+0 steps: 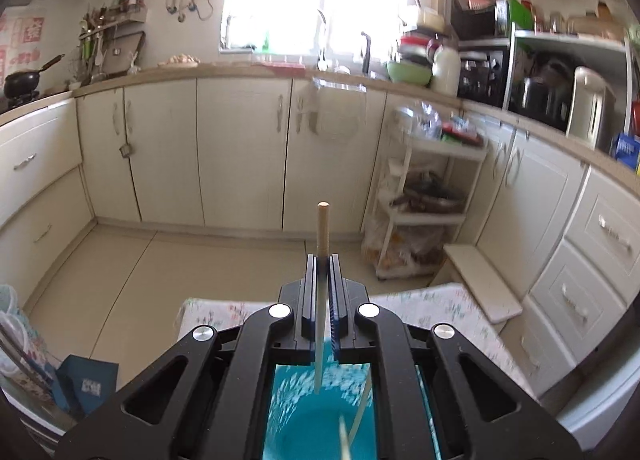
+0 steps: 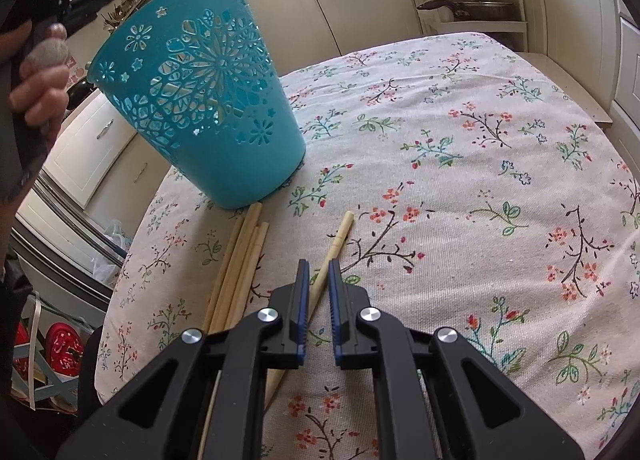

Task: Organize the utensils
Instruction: 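Lift the stick over the teal basket and open the left tool, then close the right tool on one wooden stick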

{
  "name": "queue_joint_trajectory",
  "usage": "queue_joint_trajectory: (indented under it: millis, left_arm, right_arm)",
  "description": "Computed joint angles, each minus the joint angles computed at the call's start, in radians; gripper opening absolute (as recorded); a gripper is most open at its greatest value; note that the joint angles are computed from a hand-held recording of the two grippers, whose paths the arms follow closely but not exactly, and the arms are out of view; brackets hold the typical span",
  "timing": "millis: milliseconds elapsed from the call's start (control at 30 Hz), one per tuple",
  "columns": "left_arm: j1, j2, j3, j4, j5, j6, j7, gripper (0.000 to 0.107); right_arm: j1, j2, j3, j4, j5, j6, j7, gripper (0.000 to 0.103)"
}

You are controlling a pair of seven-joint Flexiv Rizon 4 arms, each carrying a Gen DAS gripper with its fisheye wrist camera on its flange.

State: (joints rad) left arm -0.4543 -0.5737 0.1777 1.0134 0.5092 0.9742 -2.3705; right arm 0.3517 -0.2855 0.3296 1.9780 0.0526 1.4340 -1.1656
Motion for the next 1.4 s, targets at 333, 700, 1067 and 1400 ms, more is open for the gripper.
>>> queue_joint_trajectory:
  millis: [333, 700, 1067, 1400]
  left_arm:
    - [-0.124, 0.191, 0.067, 0.233, 0.239, -0.053, -0.215, 0.066]
    - [-0.051, 0.333, -0.017, 0.626, 0.183, -0.061, -0.367, 0.083]
    - [0.038, 0.308, -0.113, 0.658, 0.199, -0.026, -0.405, 0.083]
    - [0.046, 0.294, -0.127, 0.635, 0.183, -0.058, -0.368, 0.085]
  right_arm:
    - [0.017, 0.013, -0.02, 0.015, -0.02, 0.0, 0.019, 0.011]
    - [0.068, 0.036, -0.084, 0.022, -0.318, -0.132, 0.019, 0.011]
    - [0.128, 0.076, -0.19, 0.078, -0.503, -0.173, 0.219, 0.024]
    - [-0.004, 0.09, -0.001, -0.017, -0.032, -0.178, -0.07, 0.006]
